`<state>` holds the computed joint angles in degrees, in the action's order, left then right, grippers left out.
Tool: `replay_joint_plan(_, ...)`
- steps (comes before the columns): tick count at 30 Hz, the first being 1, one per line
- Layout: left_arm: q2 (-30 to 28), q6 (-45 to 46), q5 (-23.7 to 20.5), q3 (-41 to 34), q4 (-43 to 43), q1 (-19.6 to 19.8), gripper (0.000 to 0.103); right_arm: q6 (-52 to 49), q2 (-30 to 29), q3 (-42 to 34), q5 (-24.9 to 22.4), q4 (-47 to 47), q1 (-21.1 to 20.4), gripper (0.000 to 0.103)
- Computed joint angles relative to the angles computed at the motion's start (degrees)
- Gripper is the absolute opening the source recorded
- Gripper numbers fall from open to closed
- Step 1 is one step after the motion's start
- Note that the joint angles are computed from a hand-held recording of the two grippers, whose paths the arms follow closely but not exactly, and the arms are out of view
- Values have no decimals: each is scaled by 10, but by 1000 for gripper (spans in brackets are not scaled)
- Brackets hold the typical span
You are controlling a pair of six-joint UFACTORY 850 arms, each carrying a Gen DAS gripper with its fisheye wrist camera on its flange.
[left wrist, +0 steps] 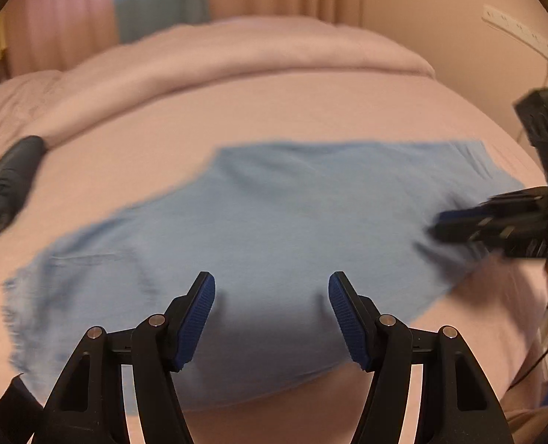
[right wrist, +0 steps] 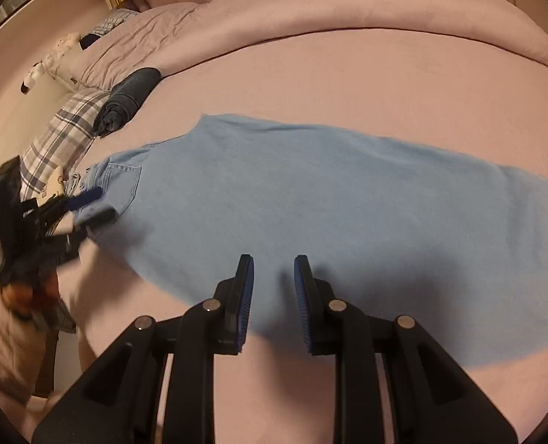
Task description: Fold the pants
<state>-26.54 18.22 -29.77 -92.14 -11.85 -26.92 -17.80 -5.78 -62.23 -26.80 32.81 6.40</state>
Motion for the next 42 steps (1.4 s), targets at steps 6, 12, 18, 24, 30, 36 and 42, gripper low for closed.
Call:
replay_joint_plan(6, 12, 40, -31, 39, -27, 3, 65, -22, 28, 60, 31, -15, 28, 24)
replay_joint_plan(12, 29, -10, -58, 27, -56, 25, 65, -117, 118, 125, -8, 152, -48, 28)
replay_joint_plan(18, -17, 2, -126, -41, -229, 38, 65, -93, 239, 243, 70, 326, -189, 43)
replay_joint_plan(24, -87, -26, -188, -138, -272, 6, 68, -143, 271, 302, 65, 475, -269, 45)
replay_joint_plan(30, -167, -34, -225, -268, -243, -45, 69, -228, 233, 287, 75, 536, -266, 42)
replay_joint_plan(36, -254, -66, -281, -391, -253, -72, 69, -313, 205, 276, 63, 600, -298, 38)
replay_joint_plan(42, -319, -126, -314, -481, -215, -84, 69, -363, 216, 295, 61, 655, -303, 21)
